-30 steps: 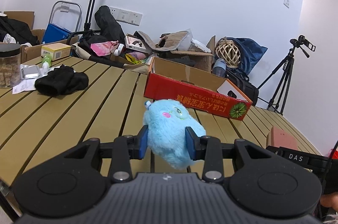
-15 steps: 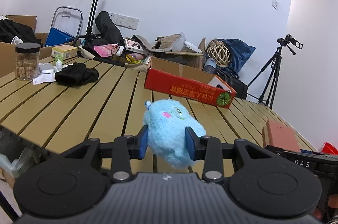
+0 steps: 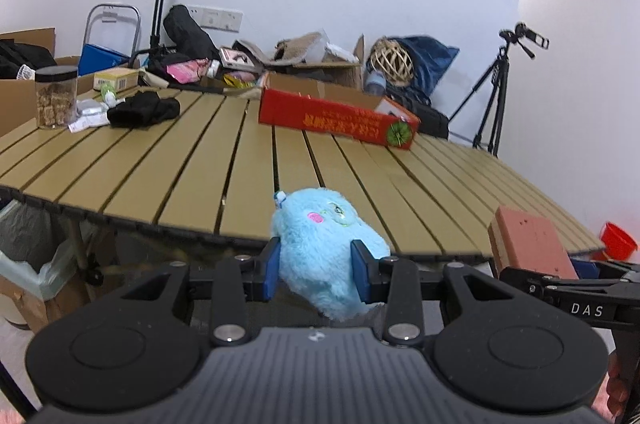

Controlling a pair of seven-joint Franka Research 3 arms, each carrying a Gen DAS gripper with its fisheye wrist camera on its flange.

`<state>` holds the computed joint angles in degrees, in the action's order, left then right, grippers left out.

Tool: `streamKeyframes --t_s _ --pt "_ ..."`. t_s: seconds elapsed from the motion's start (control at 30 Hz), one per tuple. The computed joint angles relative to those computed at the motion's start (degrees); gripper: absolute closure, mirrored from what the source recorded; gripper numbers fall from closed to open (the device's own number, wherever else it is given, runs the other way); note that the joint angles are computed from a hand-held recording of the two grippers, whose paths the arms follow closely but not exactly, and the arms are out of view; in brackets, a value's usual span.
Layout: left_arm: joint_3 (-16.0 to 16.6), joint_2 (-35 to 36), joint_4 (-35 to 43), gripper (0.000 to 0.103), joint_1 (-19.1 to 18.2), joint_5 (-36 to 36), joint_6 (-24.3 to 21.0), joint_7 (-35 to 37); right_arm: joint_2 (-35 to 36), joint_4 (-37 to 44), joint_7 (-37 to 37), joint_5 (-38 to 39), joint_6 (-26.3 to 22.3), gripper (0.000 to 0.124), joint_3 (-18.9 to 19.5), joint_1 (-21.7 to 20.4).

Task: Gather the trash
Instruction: 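Carry the plush toy and pink sponge block down off the table toward the black bin, then open the left gripper over the bin to drop the plush toy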

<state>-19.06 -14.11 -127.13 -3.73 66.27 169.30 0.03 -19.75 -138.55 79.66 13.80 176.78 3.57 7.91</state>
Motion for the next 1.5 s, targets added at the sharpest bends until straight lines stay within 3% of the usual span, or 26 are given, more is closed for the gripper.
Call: streamKeyframes --t_s 0.47,1.0,1.5 --pt "0.2 -1.6 -6.5 0.066 -6.0 -19.0 -4.4 18.2 -4.1 -7.1 -5.9 6.3 -4.5 0.042 -4.9 5.4" --pt "1.8 2.9 -5.8 0.066 -10.7 -32.0 -12.0 30.6 3.4 -3.9 -11.0 14.6 -9.1 0.042 -6.6 6.6" --pt "4.1 12.8 1.0 0.066 -12.4 -40.6 -15.7 40.1 9.7 -0.5 -15.7 19.5 -7.5 0.042 -5.7 5.3"
